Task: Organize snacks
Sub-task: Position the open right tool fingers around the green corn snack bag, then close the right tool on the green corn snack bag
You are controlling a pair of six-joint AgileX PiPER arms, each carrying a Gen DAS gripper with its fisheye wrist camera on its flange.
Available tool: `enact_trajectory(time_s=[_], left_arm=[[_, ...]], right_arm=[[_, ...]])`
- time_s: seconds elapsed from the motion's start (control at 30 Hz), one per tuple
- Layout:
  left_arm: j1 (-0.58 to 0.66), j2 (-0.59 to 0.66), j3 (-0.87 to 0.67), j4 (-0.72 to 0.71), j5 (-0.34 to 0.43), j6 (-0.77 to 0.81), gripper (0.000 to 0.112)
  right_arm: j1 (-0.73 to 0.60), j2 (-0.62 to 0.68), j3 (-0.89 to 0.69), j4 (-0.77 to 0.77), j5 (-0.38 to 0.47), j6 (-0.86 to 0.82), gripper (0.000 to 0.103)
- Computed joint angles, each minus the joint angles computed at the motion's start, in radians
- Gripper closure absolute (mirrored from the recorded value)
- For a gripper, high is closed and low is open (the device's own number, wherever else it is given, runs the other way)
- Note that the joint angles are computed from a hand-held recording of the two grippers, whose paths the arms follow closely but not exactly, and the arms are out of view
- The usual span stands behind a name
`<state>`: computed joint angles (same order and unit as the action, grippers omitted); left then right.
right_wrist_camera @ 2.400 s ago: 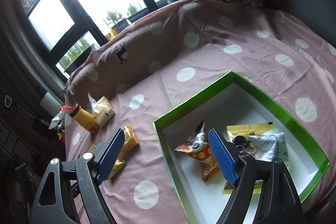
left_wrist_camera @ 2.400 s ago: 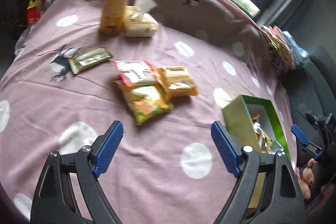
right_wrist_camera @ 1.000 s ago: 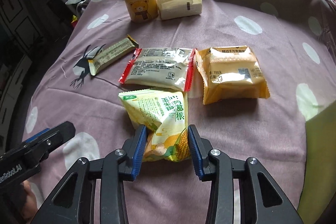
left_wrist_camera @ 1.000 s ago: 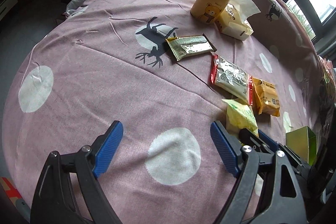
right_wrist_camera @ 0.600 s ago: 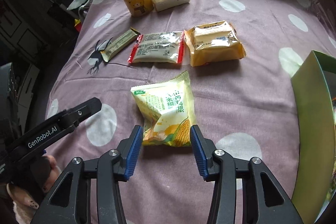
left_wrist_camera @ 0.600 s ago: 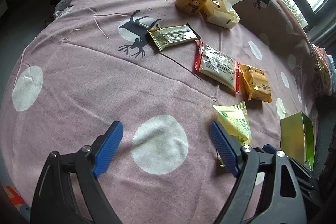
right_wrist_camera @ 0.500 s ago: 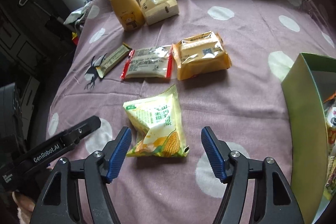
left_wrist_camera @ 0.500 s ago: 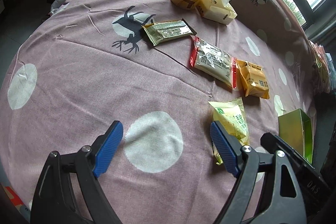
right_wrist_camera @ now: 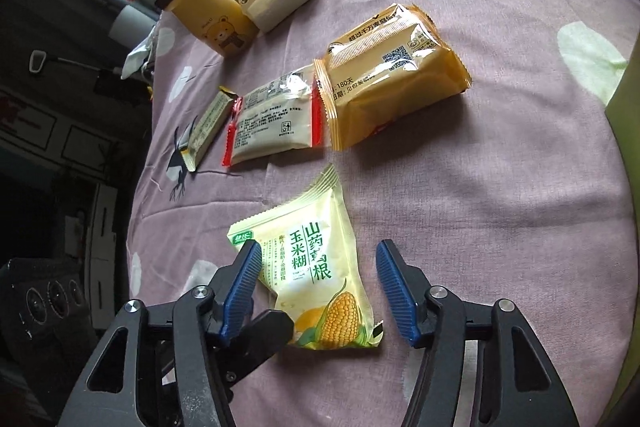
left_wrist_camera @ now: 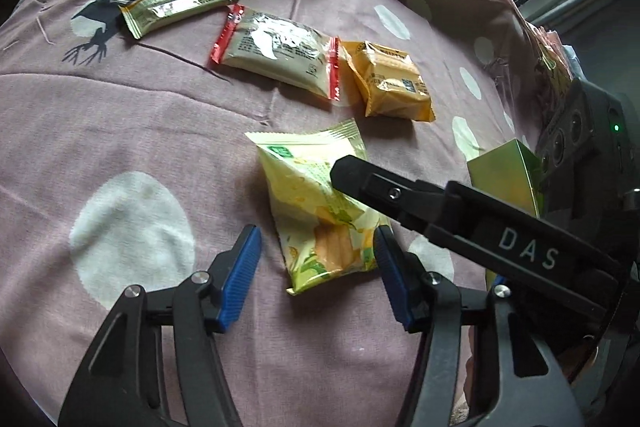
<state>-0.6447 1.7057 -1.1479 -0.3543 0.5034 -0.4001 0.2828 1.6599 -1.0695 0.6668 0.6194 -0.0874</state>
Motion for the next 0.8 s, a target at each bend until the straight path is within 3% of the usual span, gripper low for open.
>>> enact_trajectory(time_s=[0.03, 0.07, 0.27, 0.37, 0.6, 0.8], left_arm=[[0.000, 0.006, -0.002, -0.019, -0.008, 0.020, 0.063], [-0.002, 0.012, -0.008, -0.003, -0.004, 0.001, 0.064], [-0.001, -0.015, 0.018, -0.040, -0.035, 0.051, 0.074], [-0.020, -0.059, 0.042, -0.016, -0.063, 0.039, 0.076], [-0.105, -0.177, 0.093, 0.192, -0.169, -0.107, 0.075], [-0.191, -0.257, 0.142, 0.572, -0.285, -0.429, 0.074]], right_arm=[[0.002, 0.002, -0.003, 0.010, 0.007, -0.016, 0.059], [-0.008, 0.014, -0.007, 0.061, 0.031, -0.071, 0.066], [-0.041, 0.016, 0.036, 0.250, 0.040, -0.248, 0.068], [-0.019, -0.032, 0.056, 0.211, 0.017, -0.219, 0.068], [0.015, -0.224, 0.145, 0.200, -0.080, -0.206, 0.068], [0.075, -0.382, 0.174, 0.011, -0.169, -0.052, 0.068]])
